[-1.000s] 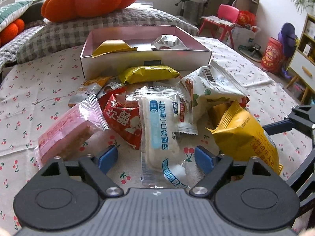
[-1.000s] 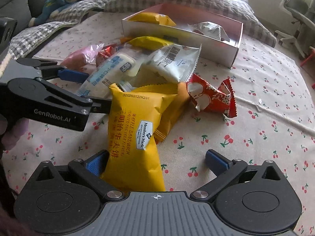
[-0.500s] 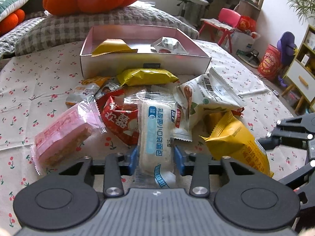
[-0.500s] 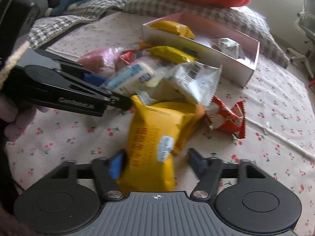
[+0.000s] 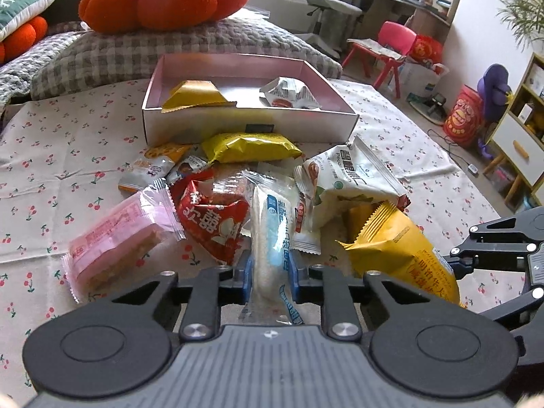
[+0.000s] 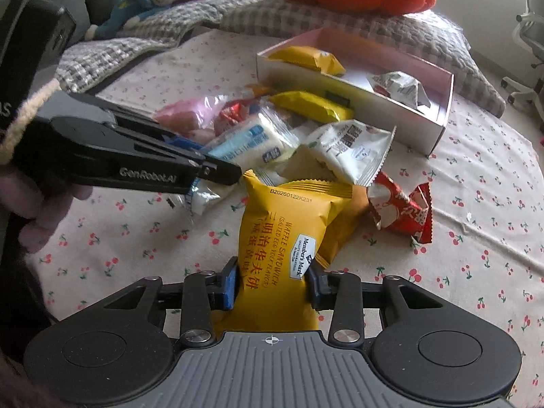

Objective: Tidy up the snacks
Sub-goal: 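Lift both held packs and carry them over the pink box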

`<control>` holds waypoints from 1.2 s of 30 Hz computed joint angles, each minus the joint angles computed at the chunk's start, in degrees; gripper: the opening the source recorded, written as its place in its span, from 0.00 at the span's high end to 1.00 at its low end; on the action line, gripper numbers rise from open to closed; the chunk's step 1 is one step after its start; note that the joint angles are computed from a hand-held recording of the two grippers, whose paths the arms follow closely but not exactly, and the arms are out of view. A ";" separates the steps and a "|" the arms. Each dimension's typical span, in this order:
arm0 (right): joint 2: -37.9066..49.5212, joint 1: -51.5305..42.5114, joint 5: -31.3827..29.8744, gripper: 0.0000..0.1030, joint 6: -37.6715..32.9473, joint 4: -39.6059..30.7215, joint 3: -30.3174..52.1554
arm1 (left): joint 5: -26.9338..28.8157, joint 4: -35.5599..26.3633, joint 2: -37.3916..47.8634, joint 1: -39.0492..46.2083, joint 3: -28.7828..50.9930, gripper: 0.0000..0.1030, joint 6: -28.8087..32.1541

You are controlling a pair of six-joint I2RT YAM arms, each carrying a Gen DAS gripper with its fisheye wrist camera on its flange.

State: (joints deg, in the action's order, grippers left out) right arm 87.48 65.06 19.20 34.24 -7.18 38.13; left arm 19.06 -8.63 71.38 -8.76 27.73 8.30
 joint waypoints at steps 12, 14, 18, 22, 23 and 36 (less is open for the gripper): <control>-6.19 -0.66 0.36 0.64 -0.27 -1.00 0.22 | 2.01 -2.21 -3.13 1.99 1.62 0.84 -1.31; -6.99 -1.07 0.68 0.64 -0.34 -1.30 0.41 | 2.17 -2.29 -3.32 2.13 1.99 0.84 -1.73; -8.34 -2.67 0.79 0.64 -0.66 -1.70 0.75 | 2.53 -2.48 -3.32 2.42 3.06 0.84 -2.64; -9.22 -4.59 0.86 0.64 -1.43 -1.51 0.91 | 2.50 -2.04 -2.68 2.34 4.29 0.84 -3.81; -9.40 -5.23 0.74 0.64 -1.60 -1.42 1.06 | 2.53 -1.83 -2.39 2.33 4.65 0.84 -4.19; -6.81 -16.36 -3.18 0.64 -3.30 3.59 2.49 | 2.20 3.79 4.96 1.38 10.00 0.84 -9.83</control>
